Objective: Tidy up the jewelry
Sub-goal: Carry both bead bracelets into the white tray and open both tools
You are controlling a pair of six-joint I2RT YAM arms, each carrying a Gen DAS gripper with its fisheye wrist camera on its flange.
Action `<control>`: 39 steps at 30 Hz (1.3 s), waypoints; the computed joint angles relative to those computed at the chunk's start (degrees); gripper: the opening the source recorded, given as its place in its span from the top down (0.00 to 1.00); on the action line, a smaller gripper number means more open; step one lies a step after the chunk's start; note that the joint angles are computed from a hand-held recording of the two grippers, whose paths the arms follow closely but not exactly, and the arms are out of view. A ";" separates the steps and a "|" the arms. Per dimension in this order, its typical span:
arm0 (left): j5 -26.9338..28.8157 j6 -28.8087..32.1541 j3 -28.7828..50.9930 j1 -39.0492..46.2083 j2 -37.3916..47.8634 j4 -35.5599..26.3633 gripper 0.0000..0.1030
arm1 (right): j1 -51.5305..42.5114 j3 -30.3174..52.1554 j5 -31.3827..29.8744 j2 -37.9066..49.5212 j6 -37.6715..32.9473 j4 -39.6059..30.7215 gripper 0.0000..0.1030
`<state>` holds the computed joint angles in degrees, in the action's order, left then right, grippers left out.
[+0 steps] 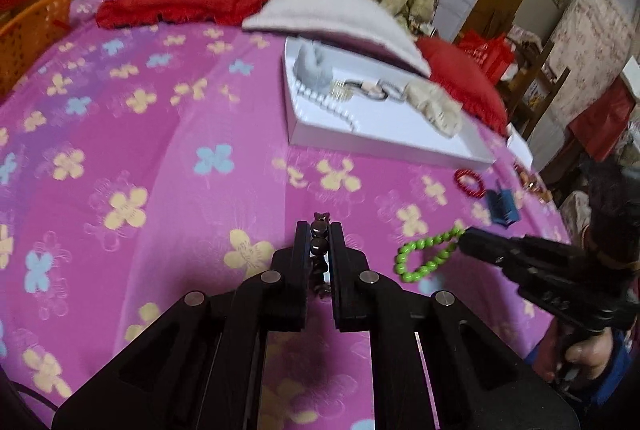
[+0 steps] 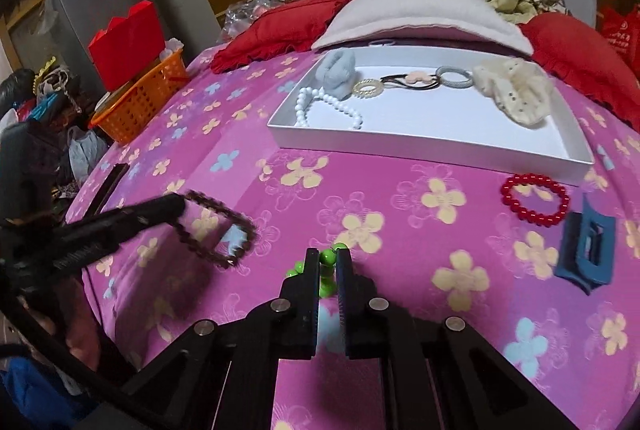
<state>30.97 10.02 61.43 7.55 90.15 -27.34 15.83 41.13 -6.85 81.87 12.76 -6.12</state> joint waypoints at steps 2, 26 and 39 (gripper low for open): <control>1.00 0.29 0.19 0.71 -1.50 -1.28 0.93 | -0.26 -0.97 0.52 -2.09 0.17 -0.35 0.93; 5.03 -3.19 14.45 -5.62 2.46 -8.25 0.93 | -13.02 7.51 -0.96 -6.28 -3.47 -6.79 0.93; -0.33 -9.55 44.66 -16.61 28.31 -13.37 0.93 | -16.94 25.65 -2.80 13.14 -3.95 -8.44 0.93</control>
